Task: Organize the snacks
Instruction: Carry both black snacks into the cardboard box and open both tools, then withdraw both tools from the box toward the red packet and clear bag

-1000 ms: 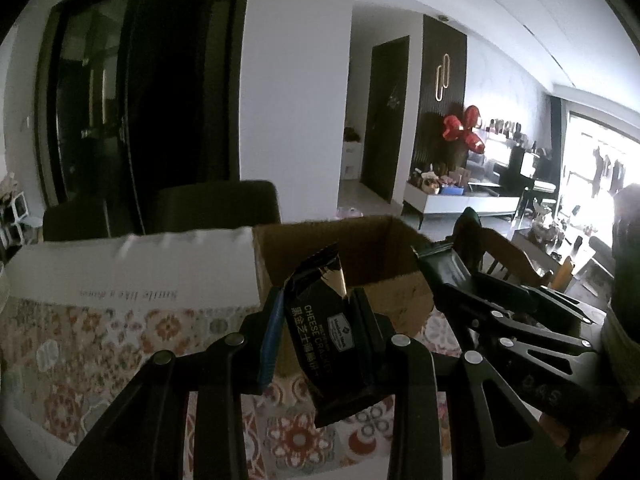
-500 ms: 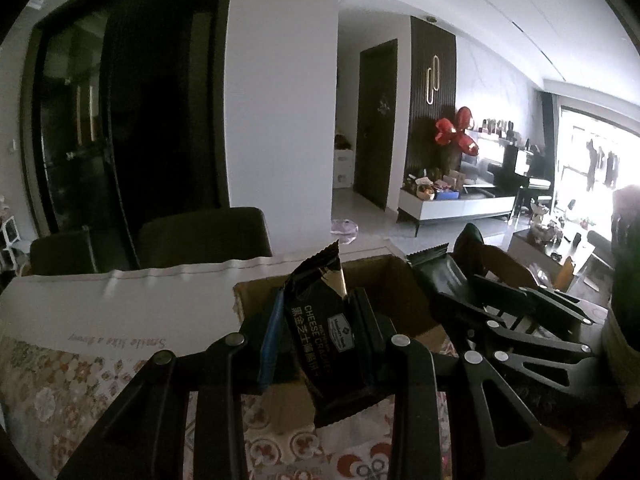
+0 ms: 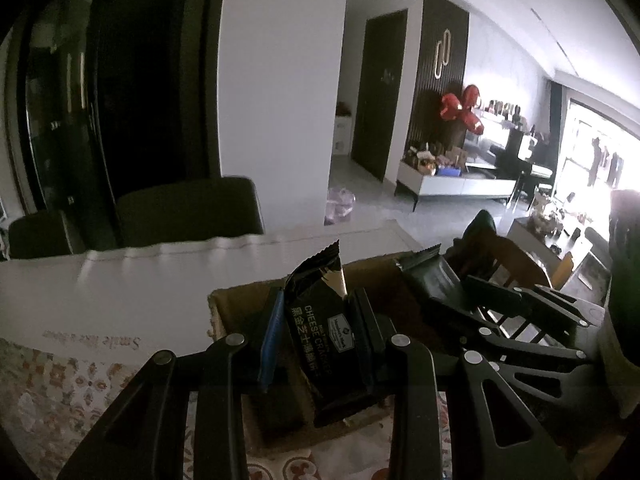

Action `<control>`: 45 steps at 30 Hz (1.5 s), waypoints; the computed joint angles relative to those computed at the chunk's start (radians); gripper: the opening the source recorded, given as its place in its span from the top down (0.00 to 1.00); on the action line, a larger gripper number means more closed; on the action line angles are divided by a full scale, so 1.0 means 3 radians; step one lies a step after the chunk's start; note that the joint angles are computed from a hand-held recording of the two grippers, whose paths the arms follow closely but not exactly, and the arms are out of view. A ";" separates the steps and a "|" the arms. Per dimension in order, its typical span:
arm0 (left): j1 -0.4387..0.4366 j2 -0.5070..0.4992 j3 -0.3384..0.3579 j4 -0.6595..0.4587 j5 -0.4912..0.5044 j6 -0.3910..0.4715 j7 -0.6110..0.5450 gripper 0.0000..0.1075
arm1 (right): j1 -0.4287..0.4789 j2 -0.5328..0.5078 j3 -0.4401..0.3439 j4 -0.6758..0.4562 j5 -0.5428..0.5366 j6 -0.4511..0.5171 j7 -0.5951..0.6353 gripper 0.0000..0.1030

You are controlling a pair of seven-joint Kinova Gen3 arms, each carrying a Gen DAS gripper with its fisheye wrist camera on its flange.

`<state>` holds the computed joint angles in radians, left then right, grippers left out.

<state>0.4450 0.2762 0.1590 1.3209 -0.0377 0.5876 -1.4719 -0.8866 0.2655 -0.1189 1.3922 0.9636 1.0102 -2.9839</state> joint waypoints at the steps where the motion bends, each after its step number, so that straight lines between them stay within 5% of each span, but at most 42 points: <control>1: 0.0006 0.0061 -0.0004 -0.0072 -0.0004 0.0053 0.0011 0.70 | 0.0041 0.0019 -0.0002 -0.0025 -0.0059 -0.0013 0.0063 0.55; 7: 0.0003 0.0262 -0.0007 -0.0292 0.0038 0.0306 -0.0060 0.68 | 0.0187 0.0118 0.0063 -0.0094 -0.0360 -0.0089 0.0291 0.55; 9: 0.0018 0.0264 -0.0023 -0.0278 0.0027 0.0305 -0.0071 0.63 | 0.0201 0.0146 0.0090 -0.0125 -0.0437 -0.0079 0.0330 0.55; 11: 0.0095 0.0224 -0.0095 -0.0207 -0.0070 0.0233 0.0022 0.46 | 0.0216 0.0164 0.0109 -0.0151 -0.0522 -0.0055 0.0370 0.54; 13: 0.0162 0.0187 -0.0154 -0.0151 -0.0189 0.0163 0.0130 0.44 | 0.0198 0.0152 0.0129 -0.0139 -0.0544 -0.0033 0.0360 0.42; 22: 0.0481 -0.0235 -0.0336 0.0423 -0.1052 -0.0200 0.0844 0.29 | -0.0169 0.0087 0.0125 -0.0063 -0.0040 0.0459 -0.0116 0.19; 27: 0.0500 -0.0517 -0.0228 0.0783 -0.1444 -0.0361 0.1173 0.25 | -0.0321 -0.0043 -0.0005 0.0152 0.0232 0.0664 -0.0577 0.15; 36: 0.0197 -0.0871 0.0159 0.1224 -0.1275 -0.0582 0.1041 0.23 | -0.0495 -0.0182 -0.0329 0.0387 0.0418 0.1147 -0.1195 0.15; 45: 0.0073 -0.1104 0.0460 0.1660 -0.1475 -0.0762 0.1290 0.23 | -0.0738 -0.0158 -0.0524 0.0472 0.0414 0.1716 -0.1528 0.15</control>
<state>0.4671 -0.0550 0.2970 1.8190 -0.4803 0.3589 -1.0849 -1.1079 0.2180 -0.2760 1.5339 1.0878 1.5250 -3.4423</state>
